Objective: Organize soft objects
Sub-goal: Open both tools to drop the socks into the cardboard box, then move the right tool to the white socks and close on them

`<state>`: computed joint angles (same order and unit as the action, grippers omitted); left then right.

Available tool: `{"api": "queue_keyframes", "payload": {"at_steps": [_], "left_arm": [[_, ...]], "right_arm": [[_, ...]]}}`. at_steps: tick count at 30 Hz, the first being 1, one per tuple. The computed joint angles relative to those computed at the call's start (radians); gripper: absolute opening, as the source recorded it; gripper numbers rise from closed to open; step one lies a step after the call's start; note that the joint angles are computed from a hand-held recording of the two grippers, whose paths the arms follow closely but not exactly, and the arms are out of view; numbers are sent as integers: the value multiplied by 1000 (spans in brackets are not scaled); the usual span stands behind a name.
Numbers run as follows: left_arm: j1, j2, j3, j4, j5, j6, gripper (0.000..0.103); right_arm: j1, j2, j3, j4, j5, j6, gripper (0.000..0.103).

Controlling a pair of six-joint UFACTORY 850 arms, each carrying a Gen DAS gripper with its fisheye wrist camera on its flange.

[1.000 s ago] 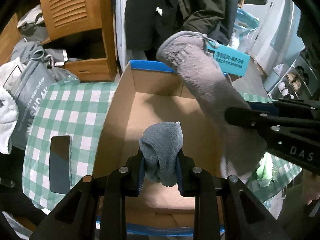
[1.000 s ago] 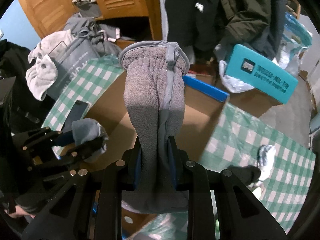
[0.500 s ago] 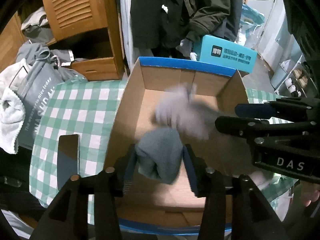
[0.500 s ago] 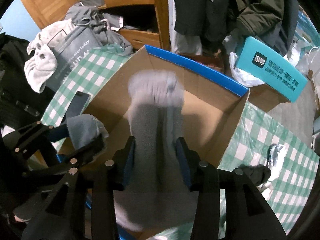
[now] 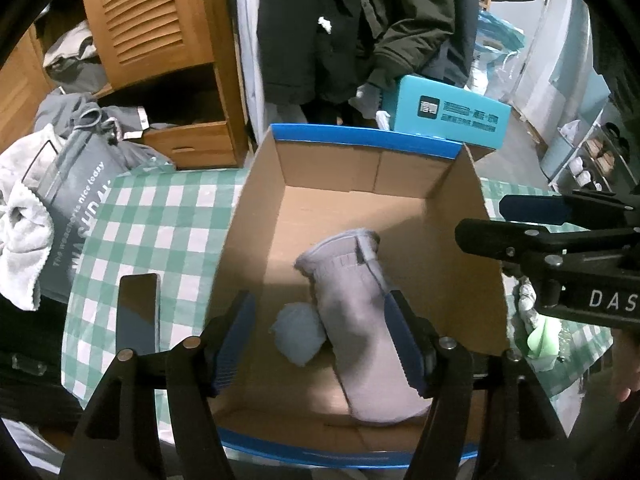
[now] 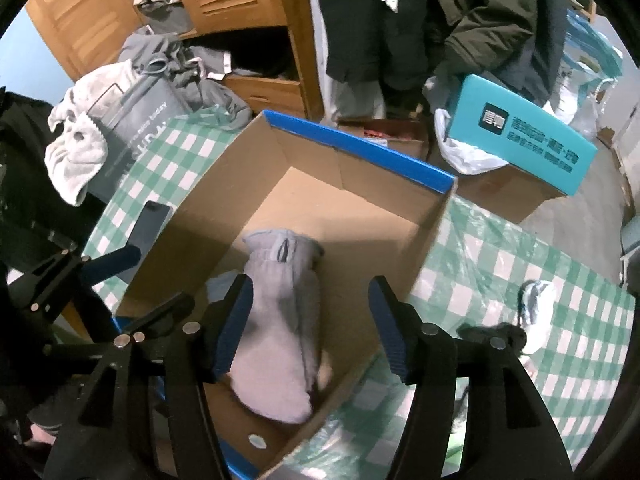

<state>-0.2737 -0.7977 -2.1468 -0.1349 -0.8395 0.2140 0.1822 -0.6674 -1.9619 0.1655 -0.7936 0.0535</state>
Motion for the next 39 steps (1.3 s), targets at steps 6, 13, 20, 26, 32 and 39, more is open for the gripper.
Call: {"api": "queue_keyframes", "payload": {"at_steps": [6,13,20,26,32,39], "left_arm": [[-20,6,-2,-16,-7,18,70],[-42,16,9,-44,-9,50,73],[-73,7,-16,-52,-28,60,73],[-105,12,-25,-55,-22,76,73],[-140,5,-40,-41,-23,92,73],[-175,-19,-71,-32,-54,93,73]], "right_arm": [[-18,46,65,-8,24,13,62],[-51,111,167,-12,64,28,63],[-93,177,263,5,105,22,63],[-131,242,354,1,141,32,63],[-175,305,444,-2,172,49,63],[-219,364,526,-46,202,94,64]]}}
